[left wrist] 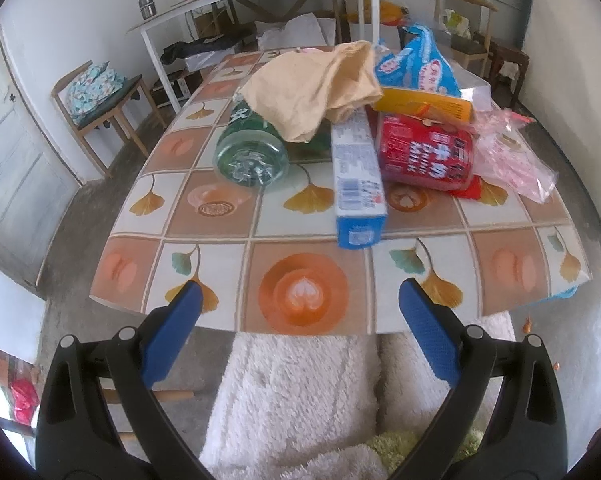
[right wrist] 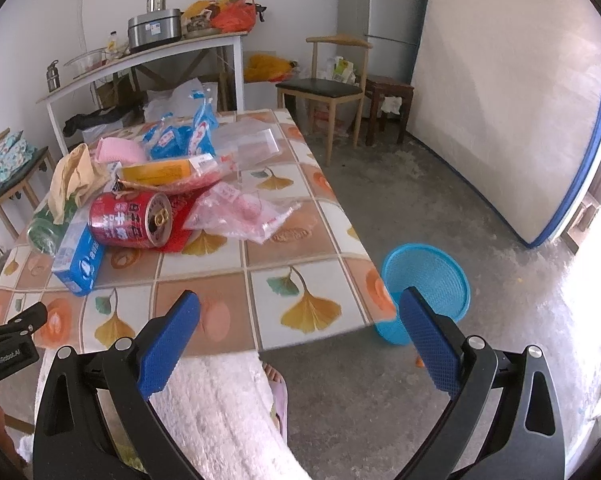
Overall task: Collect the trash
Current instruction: 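Grasp the beige cloth with the left tool while the right tool reaches toward the pink plastic bag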
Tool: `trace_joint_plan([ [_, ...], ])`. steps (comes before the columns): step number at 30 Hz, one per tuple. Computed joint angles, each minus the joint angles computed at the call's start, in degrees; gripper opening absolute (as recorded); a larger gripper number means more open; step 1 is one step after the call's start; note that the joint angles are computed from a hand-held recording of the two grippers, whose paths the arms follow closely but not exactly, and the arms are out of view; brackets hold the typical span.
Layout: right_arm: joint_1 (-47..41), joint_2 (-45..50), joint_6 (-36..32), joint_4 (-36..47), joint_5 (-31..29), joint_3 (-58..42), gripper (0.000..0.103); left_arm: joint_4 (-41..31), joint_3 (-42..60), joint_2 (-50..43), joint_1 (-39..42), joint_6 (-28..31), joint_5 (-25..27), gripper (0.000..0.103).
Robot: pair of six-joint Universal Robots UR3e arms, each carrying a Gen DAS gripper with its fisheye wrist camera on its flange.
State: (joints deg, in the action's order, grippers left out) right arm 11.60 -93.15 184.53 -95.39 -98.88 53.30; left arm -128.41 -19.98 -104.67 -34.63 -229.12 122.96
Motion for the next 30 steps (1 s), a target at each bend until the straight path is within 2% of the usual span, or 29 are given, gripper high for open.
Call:
trace_joint_plan([
  [4,1.29,3.93,-0.34,-2.82,0.19,-2.80,0.097,8.29,-12.21,6.71,5.10,3.15,-0.95,0.094],
  [8,2.05,8.74,-0.54,-4.45,2.51,-7.69,0.097,22.64,-26.04,14.97,10.63,11.08,-1.72,0.094],
  [9,2.45,10.03,-0.52,-4.88,2.76,-9.00,0.097,27.88,-30.13,17.72,13.20,14.78,-3.98,0.094],
  [11,3.37,13.01,-0.48,-5.40,3.15,-12.26,0.097,38.29,-37.18,22.99,19.95,23.29,-11.88,0.094],
  [13,4.26,16.45,-0.45,-4.74,3.66,-16.66,0.097,48.05,-43.93,28.49,29.25,30.38,-23.52,0.095],
  [14,4.59,18.22,-0.43,-4.18,3.98,-19.00,0.097,51.37,-45.96,30.41,35.25,33.77,-31.44,0.094],
  [16,5.60,21.96,-0.34,-3.53,4.34,-23.83,0.097,50.83,-43.19,28.65,41.58,38.49,-40.04,0.095],
  [20,6.80,28.09,-0.11,-1.57,5.18,-32.41,0.097,45.83,-32.51,19.36,46.80,45.42,-49.30,0.095],
  [23,6.75,29.93,0.02,-1.71,6.10,-33.88,0.097,41.31,-22.14,9.87,45.79,49.14,-48.97,0.095],
  [26,6.54,30.86,0.18,-1.45,6.12,-34.09,0.097,34.13,-10.82,1.80,45.40,50.38,-48.12,0.094],
  [30,4.99,30.31,1.03,-2.03,7.31,-31.31,0.097,29.15,-5.56,-2.41,45.81,51.04,-49.12,0.094],
])
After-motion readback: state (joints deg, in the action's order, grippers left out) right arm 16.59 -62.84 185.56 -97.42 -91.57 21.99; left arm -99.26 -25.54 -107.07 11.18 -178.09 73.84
